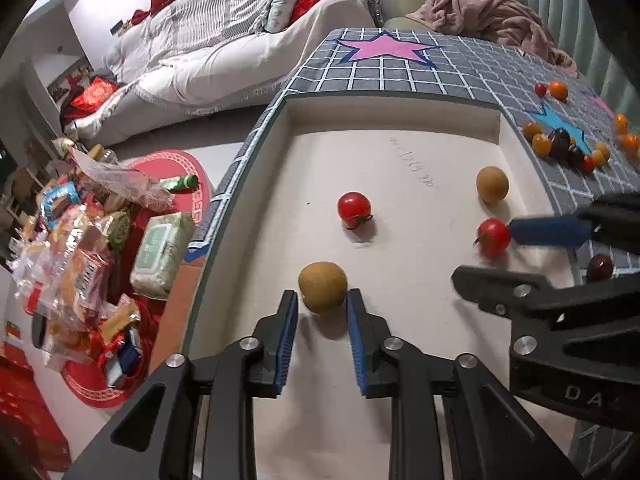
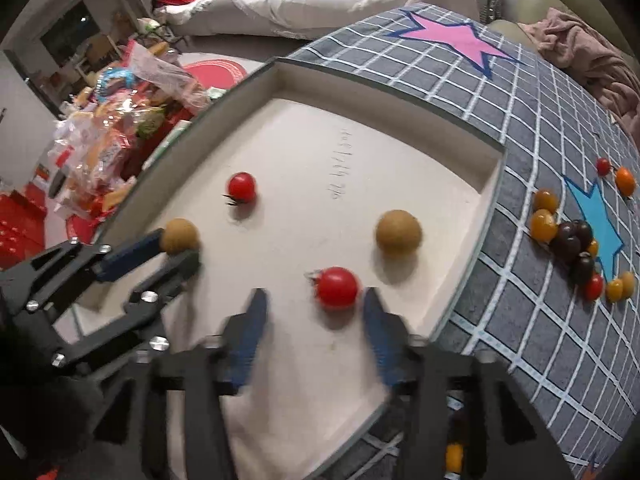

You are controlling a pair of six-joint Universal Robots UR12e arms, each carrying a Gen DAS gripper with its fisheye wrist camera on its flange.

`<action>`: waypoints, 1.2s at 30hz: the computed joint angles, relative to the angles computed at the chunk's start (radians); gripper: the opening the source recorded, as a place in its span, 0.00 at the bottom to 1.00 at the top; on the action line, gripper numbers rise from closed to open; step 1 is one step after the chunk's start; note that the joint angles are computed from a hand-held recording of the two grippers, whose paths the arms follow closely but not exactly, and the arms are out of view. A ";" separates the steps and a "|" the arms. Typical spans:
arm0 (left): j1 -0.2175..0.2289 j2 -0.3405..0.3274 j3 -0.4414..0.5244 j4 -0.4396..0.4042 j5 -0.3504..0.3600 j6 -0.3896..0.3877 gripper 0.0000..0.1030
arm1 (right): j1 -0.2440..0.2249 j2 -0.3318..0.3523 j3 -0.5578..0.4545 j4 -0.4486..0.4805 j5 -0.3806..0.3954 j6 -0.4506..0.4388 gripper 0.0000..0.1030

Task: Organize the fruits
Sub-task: 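Carry both fruits over the white tray and open both grippers to release them, then move both open grippers back toward the fruit cluster on the tablecloth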

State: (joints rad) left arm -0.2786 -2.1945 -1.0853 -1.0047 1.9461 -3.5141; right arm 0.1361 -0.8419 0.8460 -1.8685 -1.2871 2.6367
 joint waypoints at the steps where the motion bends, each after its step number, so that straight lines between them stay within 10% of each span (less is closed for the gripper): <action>1: -0.001 0.001 -0.002 0.004 0.004 0.003 0.49 | -0.003 0.000 -0.001 0.008 0.018 -0.004 0.68; 2: 0.000 0.004 -0.007 0.009 0.001 -0.003 0.78 | -0.005 -0.001 -0.004 0.019 0.029 -0.002 0.69; 3: 0.000 0.009 -0.015 0.023 0.006 -0.010 0.85 | -0.005 -0.005 0.001 0.013 0.031 0.003 0.70; 22: -0.028 0.020 0.003 0.081 -0.062 0.005 0.86 | -0.093 -0.097 0.125 -0.132 0.043 0.134 0.84; 36: -0.087 -0.081 0.193 0.031 -0.178 0.146 0.86 | -0.185 -0.134 0.226 -0.212 -0.108 0.230 0.85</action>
